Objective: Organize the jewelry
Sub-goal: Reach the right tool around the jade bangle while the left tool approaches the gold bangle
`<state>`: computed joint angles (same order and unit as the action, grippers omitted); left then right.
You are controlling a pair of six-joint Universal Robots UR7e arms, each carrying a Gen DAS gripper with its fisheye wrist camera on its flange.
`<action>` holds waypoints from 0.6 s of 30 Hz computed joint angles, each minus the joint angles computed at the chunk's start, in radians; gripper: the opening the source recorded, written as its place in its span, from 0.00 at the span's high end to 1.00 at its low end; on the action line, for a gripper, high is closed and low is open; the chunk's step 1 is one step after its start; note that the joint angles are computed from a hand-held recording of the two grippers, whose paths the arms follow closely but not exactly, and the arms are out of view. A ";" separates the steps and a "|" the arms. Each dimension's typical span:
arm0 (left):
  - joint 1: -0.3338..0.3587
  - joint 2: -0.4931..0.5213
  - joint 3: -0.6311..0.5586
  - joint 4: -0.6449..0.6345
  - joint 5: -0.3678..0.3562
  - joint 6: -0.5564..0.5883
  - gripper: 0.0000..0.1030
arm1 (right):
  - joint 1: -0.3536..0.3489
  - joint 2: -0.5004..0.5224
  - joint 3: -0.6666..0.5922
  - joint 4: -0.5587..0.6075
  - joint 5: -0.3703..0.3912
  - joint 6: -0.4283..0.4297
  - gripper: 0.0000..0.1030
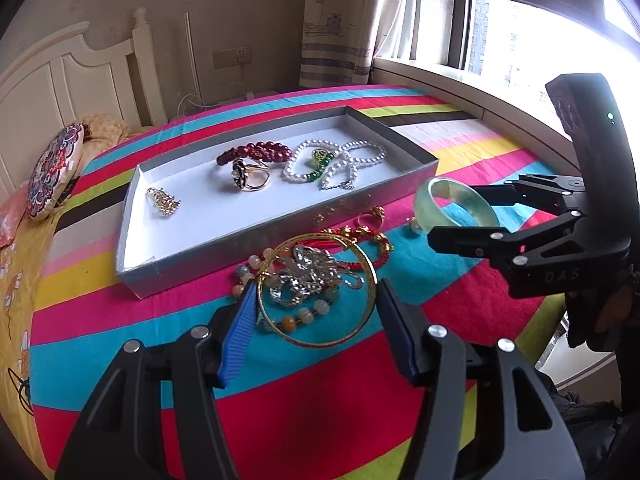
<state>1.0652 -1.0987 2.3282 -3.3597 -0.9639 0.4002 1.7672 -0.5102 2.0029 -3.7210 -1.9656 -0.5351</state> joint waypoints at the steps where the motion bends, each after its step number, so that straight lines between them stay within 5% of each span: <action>1: 0.002 -0.003 0.000 -0.002 -0.001 0.000 0.43 | 0.003 -0.002 0.000 -0.001 0.001 0.001 0.25; 18: 0.049 -0.030 -0.104 0.054 -0.031 0.000 0.43 | 0.050 0.010 -0.127 0.070 -0.018 -0.039 0.25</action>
<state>1.1144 -1.1282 2.2241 -3.3054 -0.9945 0.4002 1.8171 -0.5002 1.8759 -3.6515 -1.9835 -0.5742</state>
